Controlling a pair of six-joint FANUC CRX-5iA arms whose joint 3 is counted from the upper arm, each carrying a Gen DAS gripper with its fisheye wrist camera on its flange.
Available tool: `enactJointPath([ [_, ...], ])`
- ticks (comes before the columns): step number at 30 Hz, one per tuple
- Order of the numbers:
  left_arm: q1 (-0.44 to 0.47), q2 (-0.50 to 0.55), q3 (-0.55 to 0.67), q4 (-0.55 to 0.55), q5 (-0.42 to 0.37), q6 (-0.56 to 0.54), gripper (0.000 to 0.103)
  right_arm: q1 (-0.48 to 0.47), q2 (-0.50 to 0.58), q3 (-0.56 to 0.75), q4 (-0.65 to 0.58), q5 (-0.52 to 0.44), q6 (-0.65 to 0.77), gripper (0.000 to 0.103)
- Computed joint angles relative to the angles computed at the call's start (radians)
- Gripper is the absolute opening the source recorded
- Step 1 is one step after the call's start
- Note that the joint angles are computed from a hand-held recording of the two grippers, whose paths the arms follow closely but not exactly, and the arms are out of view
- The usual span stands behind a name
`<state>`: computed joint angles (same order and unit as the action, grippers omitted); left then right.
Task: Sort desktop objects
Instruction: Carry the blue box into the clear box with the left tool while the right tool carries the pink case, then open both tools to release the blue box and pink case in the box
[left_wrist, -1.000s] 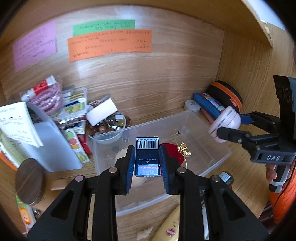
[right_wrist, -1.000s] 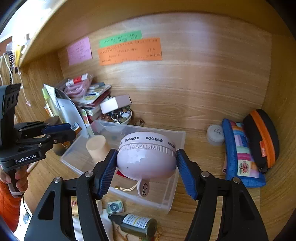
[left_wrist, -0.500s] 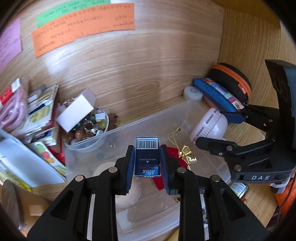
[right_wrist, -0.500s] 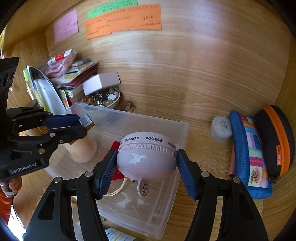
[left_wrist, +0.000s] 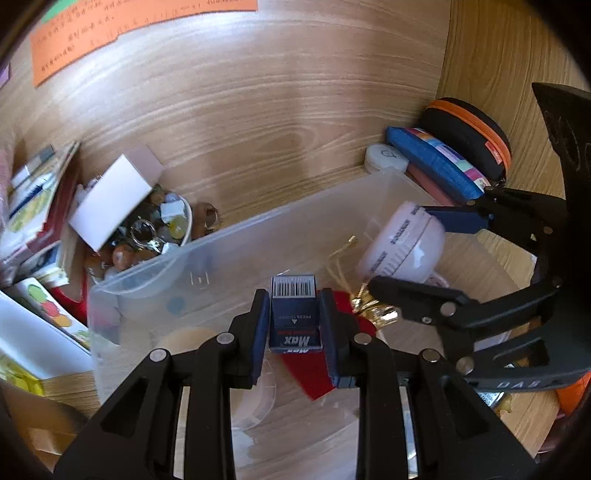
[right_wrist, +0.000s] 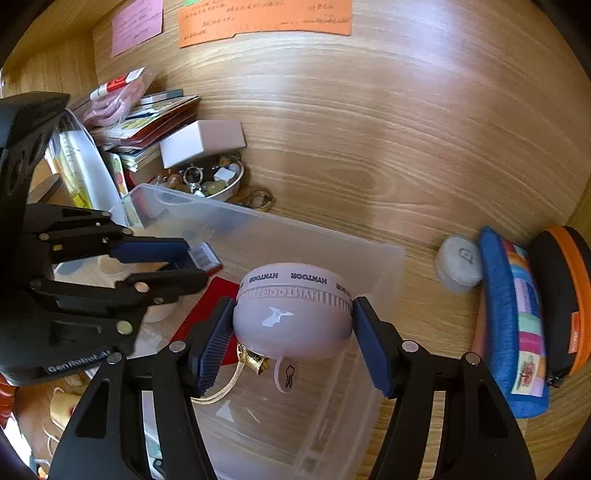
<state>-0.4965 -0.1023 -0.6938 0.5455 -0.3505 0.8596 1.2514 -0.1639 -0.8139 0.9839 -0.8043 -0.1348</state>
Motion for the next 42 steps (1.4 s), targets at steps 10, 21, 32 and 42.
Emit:
enactJointPath([
  [10,0.008,0.010,-0.001,0.015,0.010,-0.022,0.026,0.001,0.049,0.040,-0.042,-0.020,0.070,0.061],
  [21,0.019,-0.020,-0.001,-0.042,0.028,0.022,0.042,0.041,0.075,0.072,-0.048,-0.083,0.135,0.061],
  [32,0.033,-0.075,-0.023,-0.049,0.044,0.061,0.060,0.080,0.040,0.070,-0.036,-0.152,0.119,0.061],
  [42,0.041,-0.217,-0.035,-0.253,0.029,0.253,0.088,0.180,-0.053,0.034,-0.017,-0.268,0.020,0.072],
])
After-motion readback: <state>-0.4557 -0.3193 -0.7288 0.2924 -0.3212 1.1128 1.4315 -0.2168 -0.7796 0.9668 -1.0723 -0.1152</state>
